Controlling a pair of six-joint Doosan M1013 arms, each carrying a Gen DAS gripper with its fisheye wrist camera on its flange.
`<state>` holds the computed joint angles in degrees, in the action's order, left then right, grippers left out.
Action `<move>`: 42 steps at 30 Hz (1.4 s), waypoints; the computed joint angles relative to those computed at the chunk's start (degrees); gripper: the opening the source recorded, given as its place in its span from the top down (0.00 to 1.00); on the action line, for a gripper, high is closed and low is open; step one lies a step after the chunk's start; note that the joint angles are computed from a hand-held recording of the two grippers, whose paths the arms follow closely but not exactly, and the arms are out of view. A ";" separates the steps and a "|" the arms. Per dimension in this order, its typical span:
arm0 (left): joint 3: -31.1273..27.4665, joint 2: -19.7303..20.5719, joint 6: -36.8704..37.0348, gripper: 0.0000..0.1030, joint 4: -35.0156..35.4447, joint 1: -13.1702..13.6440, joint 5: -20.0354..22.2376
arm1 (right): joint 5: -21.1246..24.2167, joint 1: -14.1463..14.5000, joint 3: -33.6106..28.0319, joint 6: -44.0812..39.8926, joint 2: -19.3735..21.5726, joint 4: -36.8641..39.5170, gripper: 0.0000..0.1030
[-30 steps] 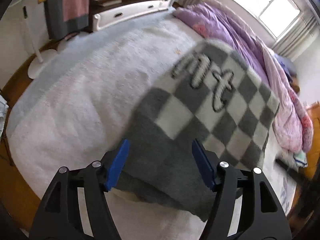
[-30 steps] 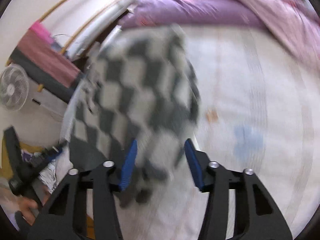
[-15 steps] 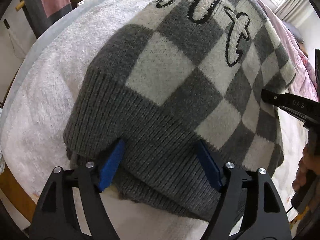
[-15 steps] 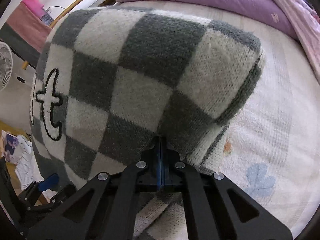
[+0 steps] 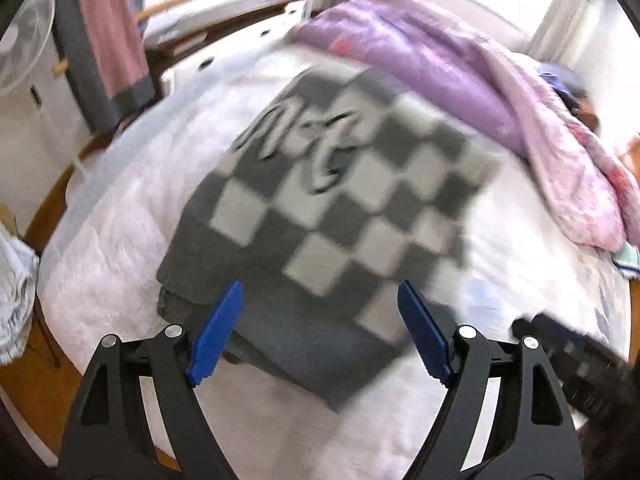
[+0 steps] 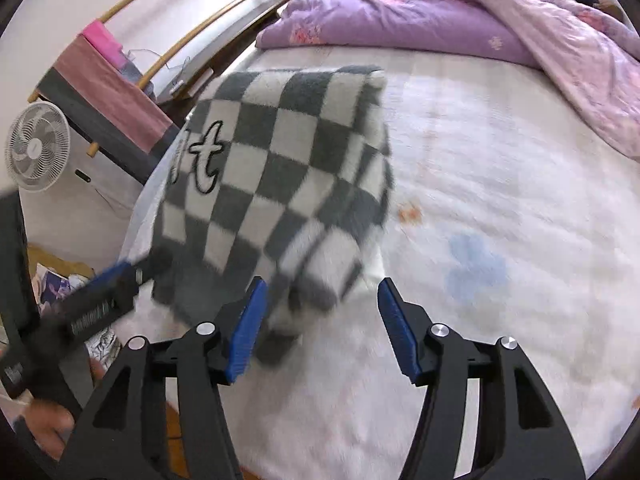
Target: Fold large clothes
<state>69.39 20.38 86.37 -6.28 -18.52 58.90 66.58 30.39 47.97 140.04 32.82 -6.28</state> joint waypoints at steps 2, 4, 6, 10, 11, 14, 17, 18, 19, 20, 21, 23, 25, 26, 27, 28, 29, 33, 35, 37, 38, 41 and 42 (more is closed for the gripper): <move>1.54 -2.54 -0.52 0.22 1.64 -2.12 -1.23 | -1.16 1.32 3.55 2.99 -2.52 -2.96 0.34; 3.34 -5.68 -1.62 0.18 3.79 -4.67 -2.55 | -1.07 1.51 5.86 4.46 -4.72 -5.17 0.31; 4.56 -8.20 -3.31 0.15 5.98 -6.98 -2.76 | -2.05 2.17 10.30 7.22 -8.93 -8.03 0.25; 5.94 -13.05 -7.68 0.13 10.64 -12.17 -0.15 | -1.55 3.21 15.66 10.38 -15.44 -10.44 0.13; 6.52 -14.27 -8.04 0.13 10.65 -12.88 -0.01 | -1.45 3.76 17.14 11.12 -17.56 -11.19 0.12; 7.67 -18.45 -12.31 0.13 13.45 -16.61 0.36 | 0.14 6.22 19.86 13.59 -22.39 -15.95 0.07; 7.77 -21.60 -15.62 0.11 17.41 -20.76 1.29 | 2.16 9.28 21.25 16.56 -26.46 -20.28 0.07; 7.46 -22.39 -15.80 0.11 18.87 -22.36 2.11 | 3.16 10.37 21.48 17.92 -27.44 -22.13 0.07; 6.80 -23.13 -16.02 0.11 20.88 -24.37 3.57 | 3.65 11.14 21.63 18.89 -28.13 -23.29 0.07; 6.44 -23.75 -16.31 0.11 21.99 -25.62 4.18 | 4.72 12.36 21.64 19.94 -29.27 -24.69 0.07; 5.96 -24.35 -16.62 0.11 22.81 -26.86 4.75 | 5.76 13.22 21.44 20.55 -29.93 -25.63 0.07; 4.85 -25.44 -16.97 0.11 24.39 -29.35 6.14 | 7.70 15.01 20.92 21.88 -31.13 -27.86 0.07; 3.62 -26.17 -16.67 0.11 24.46 -31.01 7.49 | 10.17 16.73 19.78 22.60 -31.76 -29.86 0.07; 3.30 -26.53 -16.95 0.11 24.99 -31.74 8.07 | 10.97 17.42 19.32 22.92 -32.01 -30.71 0.07; 2.84 -26.82 -17.21 0.11 25.77 -32.56 8.69 | 12.13 18.25 18.54 22.90 -32.09 -31.59 0.07; 2.40 -27.23 -17.20 0.11 26.44 -33.47 9.08 | 13.59 18.99 17.52 22.67 -31.97 -32.22 0.07; 1.92 -27.32 -16.83 0.11 26.51 -33.80 9.76 | 14.46 19.43 16.86 22.52 -31.91 -32.54 0.07; 0.07 -28.06 -16.74 0.11 27.90 -35.30 11.50 | 18.26 22.00 13.36 22.31 -31.19 -34.86 0.07; -0.69 -28.39 -16.58 0.11 28.04 -35.57 11.76 | 19.71 23.09 11.80 22.22 -30.72 -35.97 0.07; -1.49 -28.67 -15.48 0.11 27.36 -35.53 11.90 | 20.92 24.02 10.45 22.48 -30.16 -37.24 0.07; -1.96 -28.73 -14.88 0.11 27.03 -35.54 12.25 | 21.94 24.58 9.55 22.41 -29.75 -38.08 0.07; -2.94 -29.25 -13.66 0.11 26.50 -35.44 11.89 | 24.86 26.58 6.37 22.62 -28.23 -41.62 0.07; -3.19 -29.44 -13.56 0.11 26.96 -35.69 11.60 | 25.57 26.96 5.48 22.46 -27.87 -42.32 0.07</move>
